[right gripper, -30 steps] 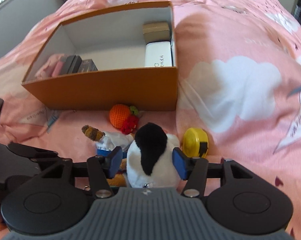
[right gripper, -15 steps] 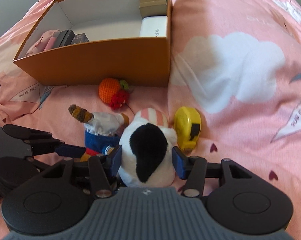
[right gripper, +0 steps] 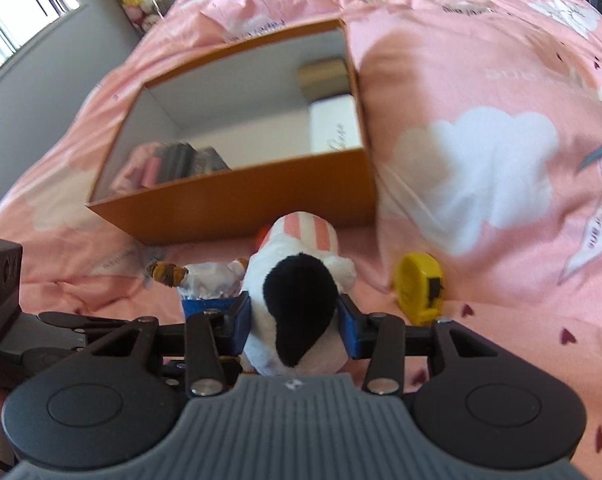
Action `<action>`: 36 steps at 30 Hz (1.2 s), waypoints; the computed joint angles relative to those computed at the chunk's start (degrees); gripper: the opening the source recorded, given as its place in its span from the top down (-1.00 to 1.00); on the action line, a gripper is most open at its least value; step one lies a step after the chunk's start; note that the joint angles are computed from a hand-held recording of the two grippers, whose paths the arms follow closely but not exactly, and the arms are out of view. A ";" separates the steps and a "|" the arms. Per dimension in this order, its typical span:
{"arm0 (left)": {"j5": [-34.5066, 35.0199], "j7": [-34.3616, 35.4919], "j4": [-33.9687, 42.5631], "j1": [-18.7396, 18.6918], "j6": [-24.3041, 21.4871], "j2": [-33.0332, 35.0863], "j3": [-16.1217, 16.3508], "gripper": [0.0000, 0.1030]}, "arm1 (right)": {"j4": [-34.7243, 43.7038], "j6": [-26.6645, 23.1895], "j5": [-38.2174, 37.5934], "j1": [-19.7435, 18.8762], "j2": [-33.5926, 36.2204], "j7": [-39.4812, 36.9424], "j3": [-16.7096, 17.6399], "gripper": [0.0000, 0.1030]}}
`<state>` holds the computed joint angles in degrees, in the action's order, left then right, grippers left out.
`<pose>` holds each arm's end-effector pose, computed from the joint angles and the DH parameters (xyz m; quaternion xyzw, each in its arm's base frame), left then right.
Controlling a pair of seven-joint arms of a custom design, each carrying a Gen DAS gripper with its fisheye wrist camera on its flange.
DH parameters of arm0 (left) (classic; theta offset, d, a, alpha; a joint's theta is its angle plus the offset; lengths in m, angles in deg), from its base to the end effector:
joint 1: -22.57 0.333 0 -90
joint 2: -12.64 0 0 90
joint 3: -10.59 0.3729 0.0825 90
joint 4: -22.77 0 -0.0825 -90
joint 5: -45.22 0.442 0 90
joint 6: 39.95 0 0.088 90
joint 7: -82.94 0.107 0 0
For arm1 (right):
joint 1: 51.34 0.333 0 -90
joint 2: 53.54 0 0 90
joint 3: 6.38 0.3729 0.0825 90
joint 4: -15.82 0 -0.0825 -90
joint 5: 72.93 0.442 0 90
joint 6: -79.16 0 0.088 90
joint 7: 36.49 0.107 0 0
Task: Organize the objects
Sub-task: 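Lift both plush toys and carry them over the orange box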
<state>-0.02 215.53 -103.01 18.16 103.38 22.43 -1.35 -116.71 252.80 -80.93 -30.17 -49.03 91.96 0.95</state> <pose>0.5903 -0.1663 0.3351 0.5287 -0.8036 0.2578 0.0904 0.5289 0.2981 0.3976 -0.6563 0.6857 -0.0866 0.3026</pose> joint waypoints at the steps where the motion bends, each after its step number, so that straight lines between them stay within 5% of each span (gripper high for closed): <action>1: 0.47 -1.12 -0.03 0.07 0.25 -0.05 0.36 -0.11 | 0.41 1.29 1.38 -0.32 0.85 -1.41 0.67 0.10; 5: 1.77 -3.61 0.51 0.85 0.33 0.93 1.19 -0.11 | 2.29 2.64 4.54 -1.32 4.06 -4.59 2.66 0.10; 9: 3.88 -4.43 1.09 1.47 1.03 2.15 1.47 -0.12 | 3.56 1.26 11.93 -5.72 6.47 -11.38 8.18 0.10; 14: 4.90 -6.11 1.10 2.39 1.38 2.90 1.36 -0.28 | 4.13 0.59 15.94 -6.73 7.80 -14.94 9.68 0.00; 21: 10.06 -5.68 -1.86 0.65 8.24 1.03 0.79 -0.38 | 4.80 0.39 15.78 -5.43 8.77 -16.25 8.68 -0.13; 32: 6.98 0.15 -2.83 1.70 7.14 -0.11 -0.22 0.01 | 4.72 0.15 13.66 -3.81 8.09 -15.51 7.13 0.03; 36: -0.63 5.29 -2.07 3.39 2.06 -1.88 0.16 0.03 | 3.47 0.88 19.73 -7.66 5.97 -20.30 11.50 0.06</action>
<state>-0.65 220.82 -105.08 21.55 105.44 20.54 -1.19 -113.24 253.68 -61.20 -37.83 -43.05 71.65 12.44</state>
